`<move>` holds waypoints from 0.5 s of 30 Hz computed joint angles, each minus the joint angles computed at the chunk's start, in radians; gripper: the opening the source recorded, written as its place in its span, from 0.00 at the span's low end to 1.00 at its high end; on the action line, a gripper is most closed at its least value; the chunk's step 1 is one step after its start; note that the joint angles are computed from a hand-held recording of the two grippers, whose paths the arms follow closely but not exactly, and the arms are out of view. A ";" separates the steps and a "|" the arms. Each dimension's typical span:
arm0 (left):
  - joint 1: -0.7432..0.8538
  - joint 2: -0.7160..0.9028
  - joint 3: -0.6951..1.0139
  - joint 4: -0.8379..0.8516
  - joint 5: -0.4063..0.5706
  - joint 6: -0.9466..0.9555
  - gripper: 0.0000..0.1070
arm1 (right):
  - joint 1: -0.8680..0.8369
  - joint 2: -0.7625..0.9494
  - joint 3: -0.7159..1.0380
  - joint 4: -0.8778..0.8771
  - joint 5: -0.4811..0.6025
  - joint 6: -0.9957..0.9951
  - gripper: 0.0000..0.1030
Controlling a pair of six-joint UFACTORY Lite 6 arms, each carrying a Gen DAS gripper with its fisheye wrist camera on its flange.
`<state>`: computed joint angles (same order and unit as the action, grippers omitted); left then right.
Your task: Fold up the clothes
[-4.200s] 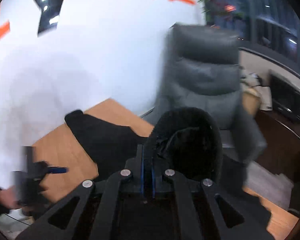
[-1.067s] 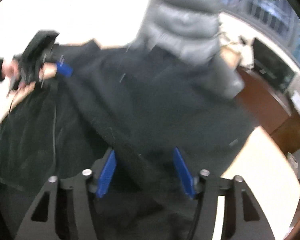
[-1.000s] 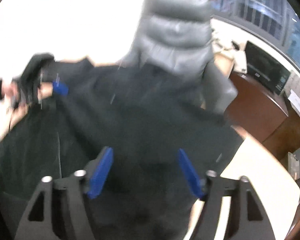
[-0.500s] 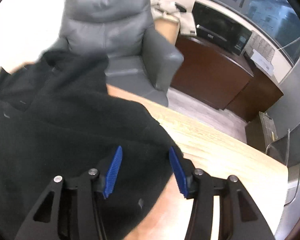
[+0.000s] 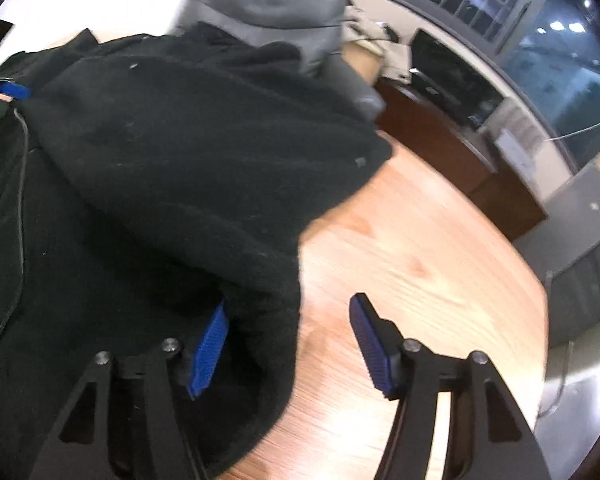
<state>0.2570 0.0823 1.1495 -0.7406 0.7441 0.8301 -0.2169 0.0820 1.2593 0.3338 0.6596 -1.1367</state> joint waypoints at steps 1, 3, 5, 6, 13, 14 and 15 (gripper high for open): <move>0.052 -0.067 -0.038 -0.024 -0.010 -0.002 0.96 | -0.004 -0.016 0.023 0.006 0.027 0.001 0.62; 0.184 -0.143 -0.078 -0.092 0.005 0.019 0.96 | 0.002 -0.064 0.061 0.042 0.097 0.015 0.62; 0.381 -0.168 -0.070 -0.142 0.073 0.036 0.96 | 0.021 -0.120 0.095 0.085 0.169 0.050 0.67; 0.486 -0.133 -0.033 -0.152 0.111 0.034 0.96 | 0.048 -0.153 0.094 0.087 0.177 0.082 0.72; 0.954 0.481 0.623 -0.116 0.282 -0.256 0.96 | 0.428 -0.245 0.045 -0.068 0.108 0.558 0.76; 0.980 0.570 0.728 -0.124 0.301 -0.291 0.96 | 0.504 -0.237 0.041 -0.100 0.083 0.639 0.76; 0.992 0.647 0.832 -0.107 0.318 -0.320 0.96 | 0.574 -0.224 0.042 -0.130 0.059 0.714 0.76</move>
